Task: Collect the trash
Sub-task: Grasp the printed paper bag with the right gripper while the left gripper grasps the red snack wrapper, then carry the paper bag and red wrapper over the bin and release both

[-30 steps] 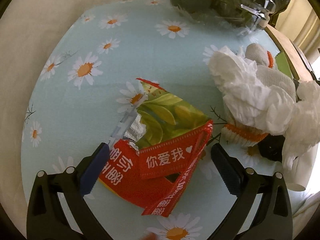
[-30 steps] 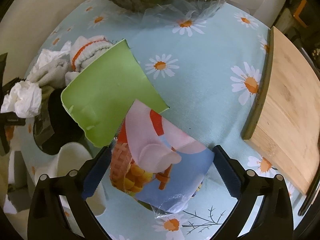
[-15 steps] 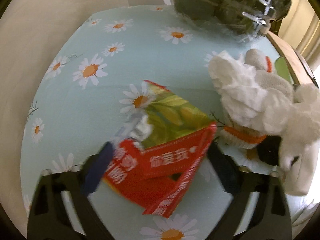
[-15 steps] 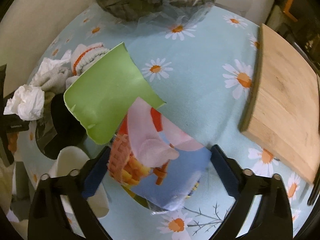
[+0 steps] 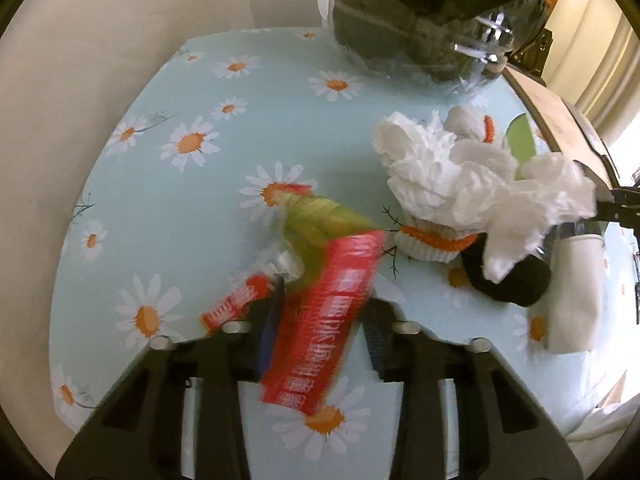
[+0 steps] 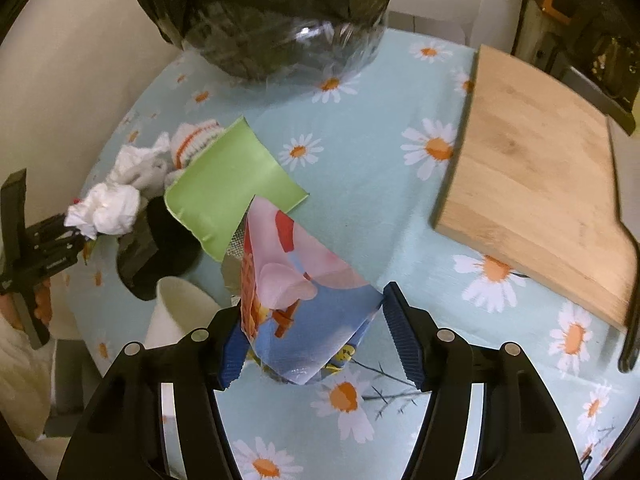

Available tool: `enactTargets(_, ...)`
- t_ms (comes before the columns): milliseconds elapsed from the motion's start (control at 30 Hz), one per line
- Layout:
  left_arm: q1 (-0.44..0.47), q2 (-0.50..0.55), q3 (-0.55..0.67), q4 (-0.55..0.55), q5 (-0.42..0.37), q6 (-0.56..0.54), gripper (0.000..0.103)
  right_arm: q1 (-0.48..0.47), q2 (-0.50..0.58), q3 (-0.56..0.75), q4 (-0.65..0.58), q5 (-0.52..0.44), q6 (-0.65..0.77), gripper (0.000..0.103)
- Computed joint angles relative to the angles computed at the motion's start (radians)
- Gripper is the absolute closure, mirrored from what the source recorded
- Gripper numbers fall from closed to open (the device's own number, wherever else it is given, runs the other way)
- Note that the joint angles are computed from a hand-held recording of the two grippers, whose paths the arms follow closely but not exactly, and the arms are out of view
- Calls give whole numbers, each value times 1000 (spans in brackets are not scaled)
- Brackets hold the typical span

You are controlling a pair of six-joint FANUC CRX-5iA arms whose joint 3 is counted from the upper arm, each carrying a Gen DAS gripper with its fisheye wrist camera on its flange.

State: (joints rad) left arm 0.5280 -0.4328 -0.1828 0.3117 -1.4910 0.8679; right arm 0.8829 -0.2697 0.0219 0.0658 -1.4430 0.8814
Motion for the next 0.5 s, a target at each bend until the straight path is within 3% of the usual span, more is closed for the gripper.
enactTargets(500,140,-38,68,86,-101,-86,80,83,-61,13,117,-24,-96,44)
